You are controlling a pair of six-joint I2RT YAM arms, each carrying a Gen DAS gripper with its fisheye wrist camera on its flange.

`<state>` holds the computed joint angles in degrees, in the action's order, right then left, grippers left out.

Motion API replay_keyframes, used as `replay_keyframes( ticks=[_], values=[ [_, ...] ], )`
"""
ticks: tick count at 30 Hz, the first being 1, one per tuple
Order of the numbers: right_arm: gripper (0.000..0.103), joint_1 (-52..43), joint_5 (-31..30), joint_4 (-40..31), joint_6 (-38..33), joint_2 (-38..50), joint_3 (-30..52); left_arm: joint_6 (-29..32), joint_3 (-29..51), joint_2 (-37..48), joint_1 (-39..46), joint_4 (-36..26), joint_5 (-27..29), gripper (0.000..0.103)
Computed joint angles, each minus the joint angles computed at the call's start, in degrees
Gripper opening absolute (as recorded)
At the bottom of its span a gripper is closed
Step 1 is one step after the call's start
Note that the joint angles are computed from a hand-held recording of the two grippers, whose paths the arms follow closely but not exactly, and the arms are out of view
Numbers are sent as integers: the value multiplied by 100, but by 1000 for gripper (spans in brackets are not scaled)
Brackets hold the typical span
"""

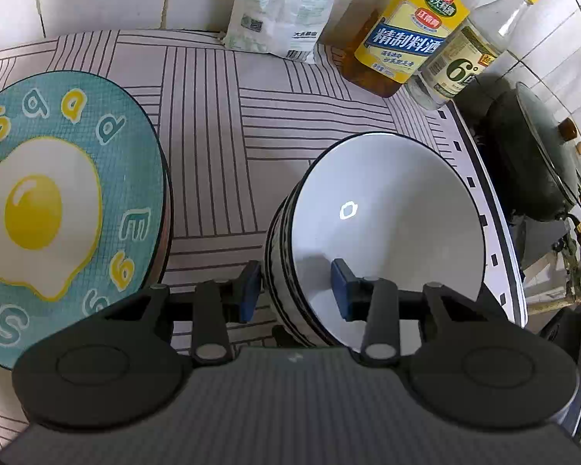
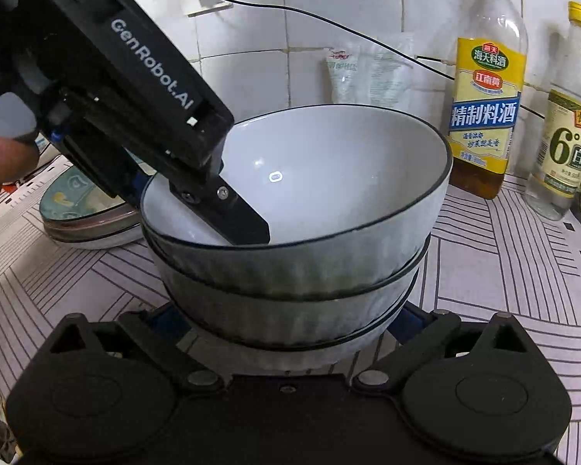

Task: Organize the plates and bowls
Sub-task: 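Lift the nested bowls with both grippers and carry them over the egg plate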

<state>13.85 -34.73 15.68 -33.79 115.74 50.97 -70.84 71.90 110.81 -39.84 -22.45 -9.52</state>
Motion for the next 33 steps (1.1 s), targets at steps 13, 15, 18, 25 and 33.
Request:
replay_keyframes(
  ticks=[13,15,18,25,33],
  values=[
    [101,-54,20,-134,53,-184,-152,542,1085,448,-120,-1146,-91,39],
    [101,-75,9,-175,132,-251,-202,632,1341,523,-87,-1443,27,38],
    [101,-120,-9,-40,142,-396,-396,610,1312,480,-98,-1425,97,39],
    [101,-322,-316,-150,-262,-1054,-778,613,773,-184,-302,-1185,62,38],
    [101,7,-570,-411,240,-2279,-1104,434,262,-1558,-527,-1741,-365,39]
  ],
)
